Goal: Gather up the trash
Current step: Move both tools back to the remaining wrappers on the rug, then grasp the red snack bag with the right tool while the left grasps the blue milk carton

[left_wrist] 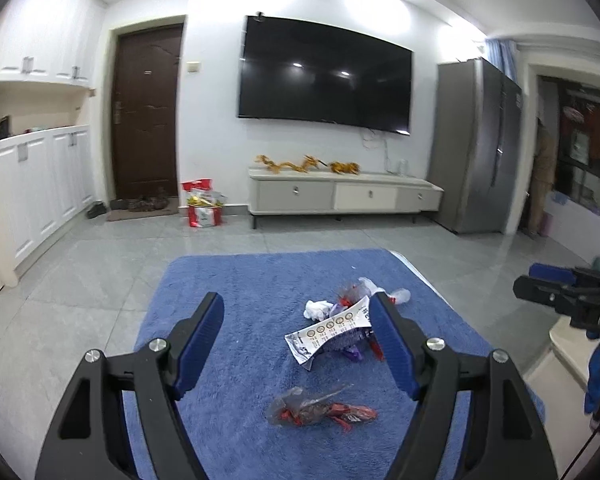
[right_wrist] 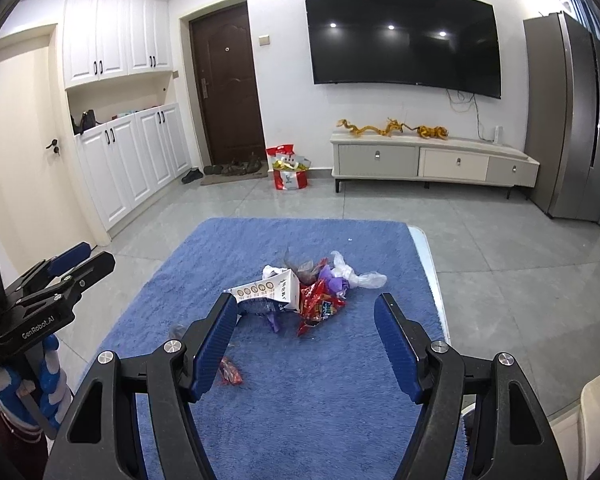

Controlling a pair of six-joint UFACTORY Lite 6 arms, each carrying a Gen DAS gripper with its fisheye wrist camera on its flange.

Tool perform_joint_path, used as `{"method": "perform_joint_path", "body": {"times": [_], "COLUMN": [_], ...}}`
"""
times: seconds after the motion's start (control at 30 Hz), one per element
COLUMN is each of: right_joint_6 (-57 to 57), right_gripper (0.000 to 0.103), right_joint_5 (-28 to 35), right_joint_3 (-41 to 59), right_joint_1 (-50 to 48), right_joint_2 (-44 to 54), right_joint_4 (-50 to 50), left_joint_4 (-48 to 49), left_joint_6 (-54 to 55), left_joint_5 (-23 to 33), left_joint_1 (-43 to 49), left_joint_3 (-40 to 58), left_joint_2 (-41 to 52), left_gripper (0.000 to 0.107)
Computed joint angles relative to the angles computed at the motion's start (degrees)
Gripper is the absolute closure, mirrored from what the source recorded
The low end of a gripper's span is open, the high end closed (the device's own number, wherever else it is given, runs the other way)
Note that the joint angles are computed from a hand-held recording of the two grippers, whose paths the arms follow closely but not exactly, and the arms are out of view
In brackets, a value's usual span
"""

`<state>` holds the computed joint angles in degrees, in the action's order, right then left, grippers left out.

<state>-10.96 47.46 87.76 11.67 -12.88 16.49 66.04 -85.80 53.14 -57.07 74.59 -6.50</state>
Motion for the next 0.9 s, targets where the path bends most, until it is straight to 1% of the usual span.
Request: {"method": "perform_joint_path", "body": {"times": [0.07, 0.13, 0.2, 0.27, 0.37, 0.4, 0.53, 0.6, 0.67, 0.73, 0.83, 0.9], "right_joint_6": [-0.8, -1.7, -2.4, -3.0, -3.4, -3.3, -1.0, 0.4, 2.2, 3.7, 5.9, 7.3], "right_gripper": [0.033, 0.033, 0.033, 0.033, 0.033, 0.033, 0.033, 0.037, 0.039, 0.041, 0.044, 0.050], "right_joint_5": [-0.4, -0.7, -1.0, -1.6, -2.2, -2.2, -1.8, -2.0, -2.3, -2.3, -1.8, -1.8], "right_joint_3": [0.4, 0.7, 0.7, 1.1, 2.4, 3.3, 9.5, 12.3, 15.3, 18.8, 23.0, 25.0], "right_joint_1": [-0.5, -1.1, -1.7, -2.5, -3.4, -3.5, -3.6, -3.3, -2.5, -1.5, -0.6, -0.2], "right_joint_2": [1.6, 3.3, 4.8, 7.4, 12.1, 14.0, 24.2, 28.6, 33.1, 37.5, 42.9, 45.6], "right_joint_4": [1.1, 2.6, 4.5, 7.2, 10.8, 11.7, 15.2, 17.2, 17.5, 17.1, 17.0, 16.5], "left_joint_4": [-2.3, -8.6, -14.9, -21.0, -34.0, -37.5, -41.7, -44.9, -44.5, -41.1, -39.8, -41.1], "left_joint_6": [5.2, 14.1, 22.0, 28.9, 43.4, 47.7, 55.4, 60.7, 62.3, 61.6, 62.0, 63.1], "left_joint_5": [-6.4, -14.7, -19.9, -23.4, -28.5, -29.0, -28.4, -27.8, -27.0, -25.2, -23.8, -23.0], "left_joint_1": [4.4, 10.3, 15.4, 18.9, 23.5, 24.3, 24.4, 24.9, 24.7, 23.7, 23.2, 23.6], "left_joint_3": [-0.8, -1.1, -0.1, 0.7, 3.4, 5.1, 12.6, 17.1, 20.2, 24.4, 28.5, 31.1], "left_joint_2": [-0.5, -0.3, 2.0, 4.1, 9.7, 12.2, 21.9, 26.9, 30.7, 35.6, 40.5, 43.0], "left_gripper": [0.026, 0.025, 0.025, 0.025, 0.025, 0.025, 0.025, 0.025, 0.025, 0.025, 0.025, 0.025]}}
